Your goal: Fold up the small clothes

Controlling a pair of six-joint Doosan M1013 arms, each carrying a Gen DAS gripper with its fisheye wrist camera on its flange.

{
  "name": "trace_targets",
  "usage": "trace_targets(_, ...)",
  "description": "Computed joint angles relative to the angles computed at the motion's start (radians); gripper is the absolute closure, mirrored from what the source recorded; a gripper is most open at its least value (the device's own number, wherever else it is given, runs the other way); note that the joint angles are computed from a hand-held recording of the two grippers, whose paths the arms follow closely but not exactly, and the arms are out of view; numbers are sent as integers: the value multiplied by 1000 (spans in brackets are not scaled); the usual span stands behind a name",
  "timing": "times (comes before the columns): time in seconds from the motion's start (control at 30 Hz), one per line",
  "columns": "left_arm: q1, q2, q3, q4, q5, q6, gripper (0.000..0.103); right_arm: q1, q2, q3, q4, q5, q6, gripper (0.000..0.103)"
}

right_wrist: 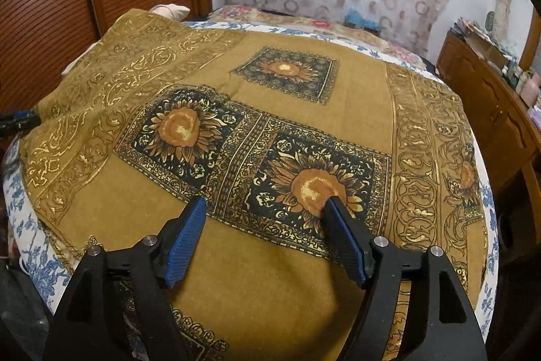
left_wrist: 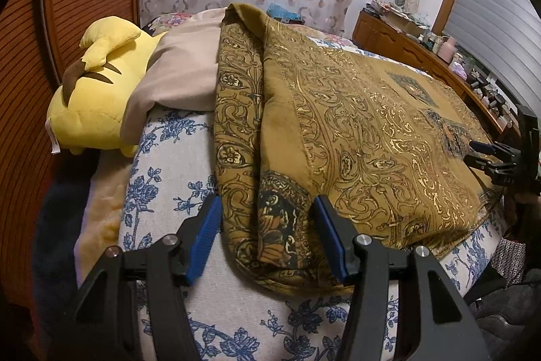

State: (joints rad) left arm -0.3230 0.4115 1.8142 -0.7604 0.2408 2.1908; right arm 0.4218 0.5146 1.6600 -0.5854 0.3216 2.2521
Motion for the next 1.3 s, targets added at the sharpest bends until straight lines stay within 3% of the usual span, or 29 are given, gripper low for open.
trace_targets(0.1,5,-1,4,-94,4,88,53,-2,0,0,8,-3,-8,28)
trace_targets(0.33,19,5,2,-304,61,291,94,-3,0,1,20,-7,-19,27)
trace_targets(0.6,3,-38,25,-629,25,623,96,-3,0,1,19,-8,-19,26)
trace_targets(0.8,-10,-53,12,-779,29,776,96,-4,1,1,21,-9,-20,26)
trace_targets(1.07,-46,-49,-41,-841,53,867,97,-3,-4,7,21,-16,-26,27)
trace_targets(1.23,-71,-30,-91,-780,78,829,97,-17,-50,67,-47,-98,76,30)
trace_targets(1.3,-85,-22,-116,-746,85,810,97,-21,-71,91,-153,-108,185,30)
